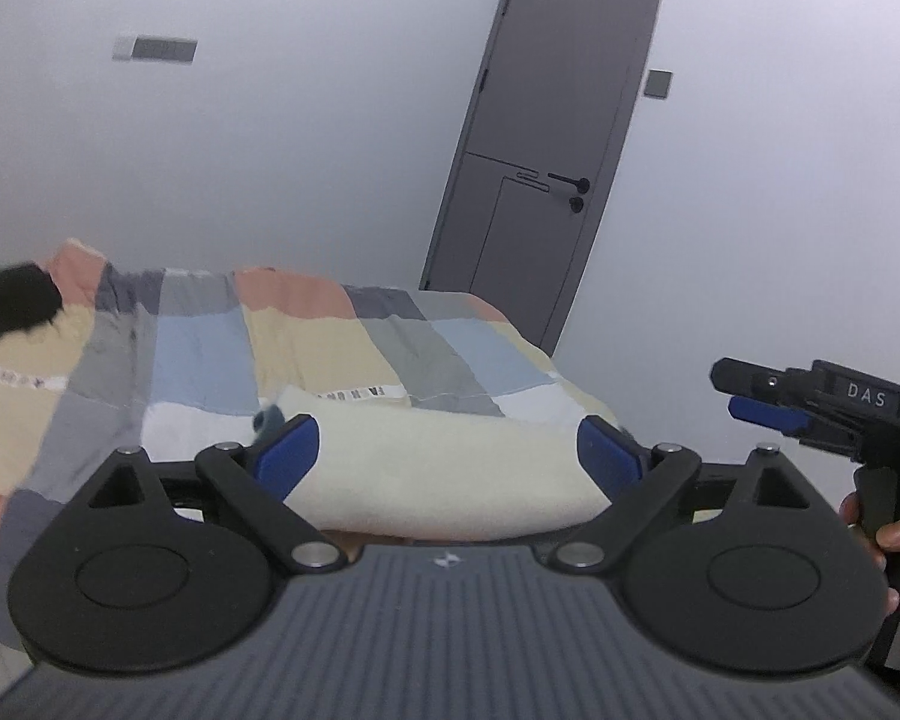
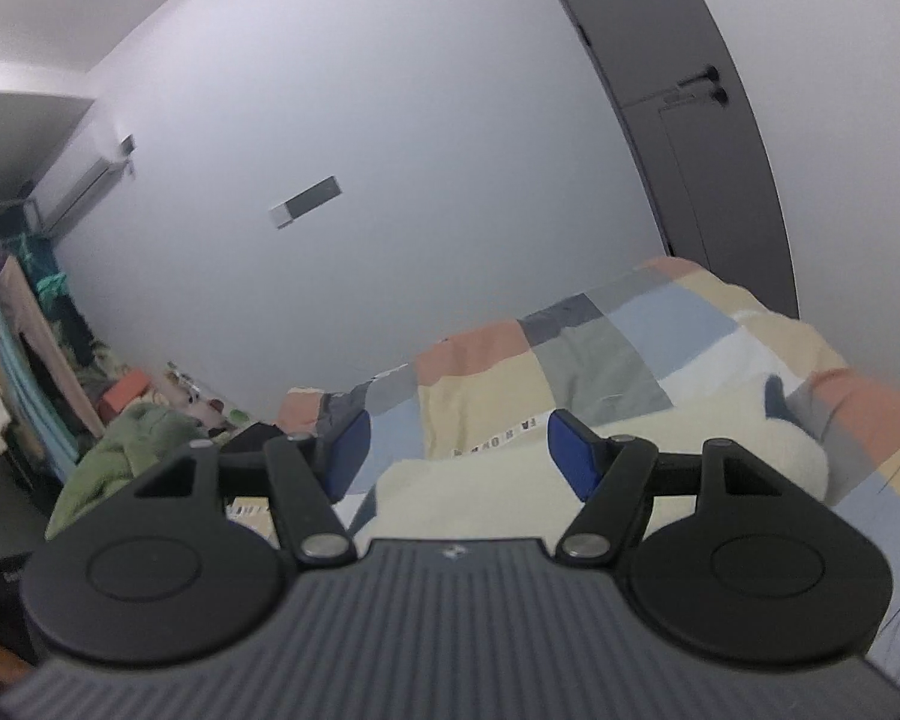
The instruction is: Fold large clothes
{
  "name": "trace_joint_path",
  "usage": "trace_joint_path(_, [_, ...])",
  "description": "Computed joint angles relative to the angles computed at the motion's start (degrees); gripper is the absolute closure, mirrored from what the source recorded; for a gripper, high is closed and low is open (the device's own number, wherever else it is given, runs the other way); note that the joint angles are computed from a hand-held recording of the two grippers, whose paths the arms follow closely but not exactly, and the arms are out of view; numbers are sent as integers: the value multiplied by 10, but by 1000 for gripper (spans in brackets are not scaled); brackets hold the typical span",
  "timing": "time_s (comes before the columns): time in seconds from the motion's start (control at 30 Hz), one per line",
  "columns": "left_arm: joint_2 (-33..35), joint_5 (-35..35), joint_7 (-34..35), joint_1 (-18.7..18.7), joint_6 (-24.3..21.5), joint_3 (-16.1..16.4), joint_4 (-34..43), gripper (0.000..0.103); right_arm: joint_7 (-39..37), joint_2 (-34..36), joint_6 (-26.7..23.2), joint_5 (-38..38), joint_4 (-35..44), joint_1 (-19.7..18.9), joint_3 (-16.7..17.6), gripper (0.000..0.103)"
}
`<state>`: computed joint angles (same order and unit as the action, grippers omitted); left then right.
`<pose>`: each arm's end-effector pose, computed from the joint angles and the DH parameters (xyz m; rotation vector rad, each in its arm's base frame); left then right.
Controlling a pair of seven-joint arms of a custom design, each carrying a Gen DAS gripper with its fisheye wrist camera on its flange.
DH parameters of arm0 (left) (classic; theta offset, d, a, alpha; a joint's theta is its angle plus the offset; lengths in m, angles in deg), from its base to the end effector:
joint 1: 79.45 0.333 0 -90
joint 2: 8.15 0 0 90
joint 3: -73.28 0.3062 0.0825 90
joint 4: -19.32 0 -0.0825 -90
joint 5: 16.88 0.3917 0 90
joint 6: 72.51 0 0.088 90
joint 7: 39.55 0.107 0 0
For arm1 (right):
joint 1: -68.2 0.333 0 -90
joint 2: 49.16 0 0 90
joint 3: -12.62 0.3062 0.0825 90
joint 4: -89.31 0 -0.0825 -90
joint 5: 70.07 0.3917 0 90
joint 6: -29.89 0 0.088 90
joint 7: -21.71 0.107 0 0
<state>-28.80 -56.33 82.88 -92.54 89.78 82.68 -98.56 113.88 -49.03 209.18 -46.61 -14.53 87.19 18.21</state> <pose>0.5051 0.0161 0.6995 -1.4977 1.6065 -1.3327 0.5667 0.2212 0.6756 -1.3007 1.3199 -0.4827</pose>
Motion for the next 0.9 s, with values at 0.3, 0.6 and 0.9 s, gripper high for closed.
trace_joint_path(0.3, [-79, 88, -10, -17, 55, 6, -100, 6, 217, -57, 25, -270, -82, -72, 69, 34])
trace_joint_path(0.6, [-124, 162, -56, -31, 98, 25, -171, 5, 443, -102, 14, -522, -121, -242, 213, 34])
trace_joint_path(0.9, [-146, 230, -107, -39, 110, 42, -210, 5, 539, -136, -26, -606, -151, -263, 233, 34])
